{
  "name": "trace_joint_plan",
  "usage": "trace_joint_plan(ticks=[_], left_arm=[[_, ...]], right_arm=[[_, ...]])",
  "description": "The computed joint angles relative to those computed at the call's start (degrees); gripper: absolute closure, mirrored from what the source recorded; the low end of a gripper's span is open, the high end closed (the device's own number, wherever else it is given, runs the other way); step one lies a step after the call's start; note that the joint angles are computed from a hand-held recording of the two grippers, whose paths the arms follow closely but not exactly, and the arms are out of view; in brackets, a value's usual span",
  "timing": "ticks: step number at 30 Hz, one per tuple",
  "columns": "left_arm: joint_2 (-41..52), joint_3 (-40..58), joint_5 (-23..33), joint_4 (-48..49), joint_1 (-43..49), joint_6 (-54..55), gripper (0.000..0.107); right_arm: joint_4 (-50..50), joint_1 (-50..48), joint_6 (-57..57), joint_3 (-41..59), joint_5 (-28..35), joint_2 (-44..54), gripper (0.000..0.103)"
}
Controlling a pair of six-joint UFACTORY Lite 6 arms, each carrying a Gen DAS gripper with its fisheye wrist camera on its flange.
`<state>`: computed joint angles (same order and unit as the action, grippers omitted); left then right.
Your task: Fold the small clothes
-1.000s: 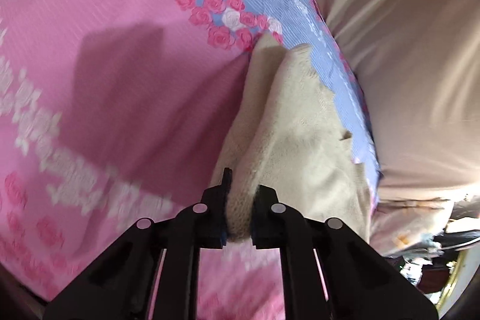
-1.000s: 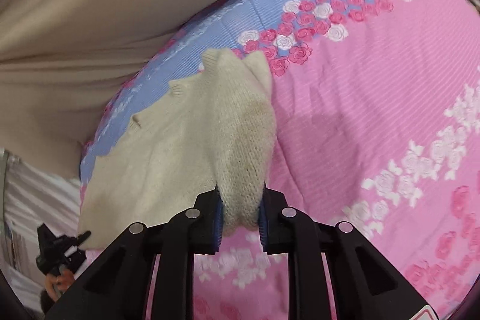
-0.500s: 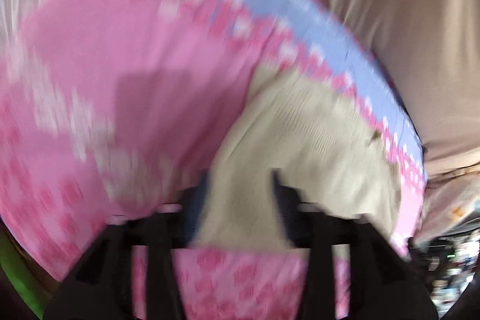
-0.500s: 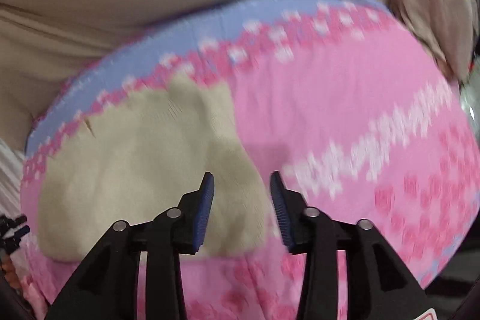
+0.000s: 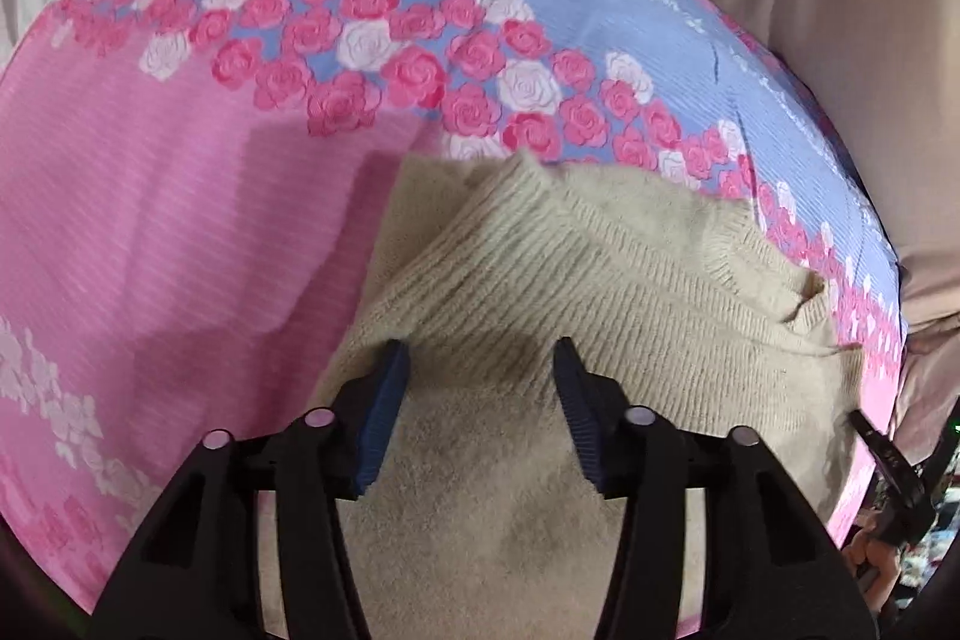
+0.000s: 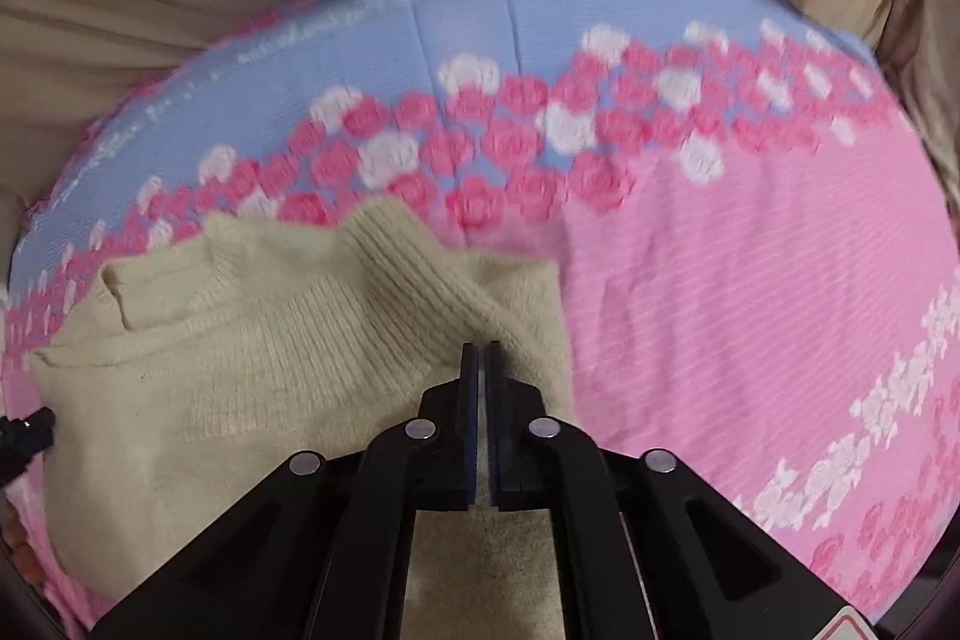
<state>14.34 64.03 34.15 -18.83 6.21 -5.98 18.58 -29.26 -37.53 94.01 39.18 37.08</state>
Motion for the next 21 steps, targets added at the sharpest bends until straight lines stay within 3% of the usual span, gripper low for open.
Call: trace_joint_plan(ticks=[3, 9, 14, 18, 21], left_arm=[[-2.92, -2.54, 0.41, -0.24, 1.0, 0.73, 0.058], [-19.45, -12.74, 1.72, 16.6, 1.96, -8.41, 0.053], [-24.06, -16.52, 4.61, 13.15, 7.08, -4.62, 0.05], [-27.75, -20.52, 4.82, 15.27, 7.1, -5.48, 0.046], [-29.89, -23.21, 5.18, 16.17, 6.43, -5.95, 0.046]], right_arm=[[-6.78, 0.54, 2.49, -4.17, -2.84, -0.73, 0.1], [10.36, -6.29, -15.15, -23.73, -1.36, -25.25, 0.094], [10.6, -9.01, -18.59, -34.08, 0.94, -34.12, 0.094], [8.5, -7.52, -17.01, -40.35, -0.25, -38.5, 0.082], [7.71, -8.02, -17.27, -43.03, -1.13, -39.84, 0.082]])
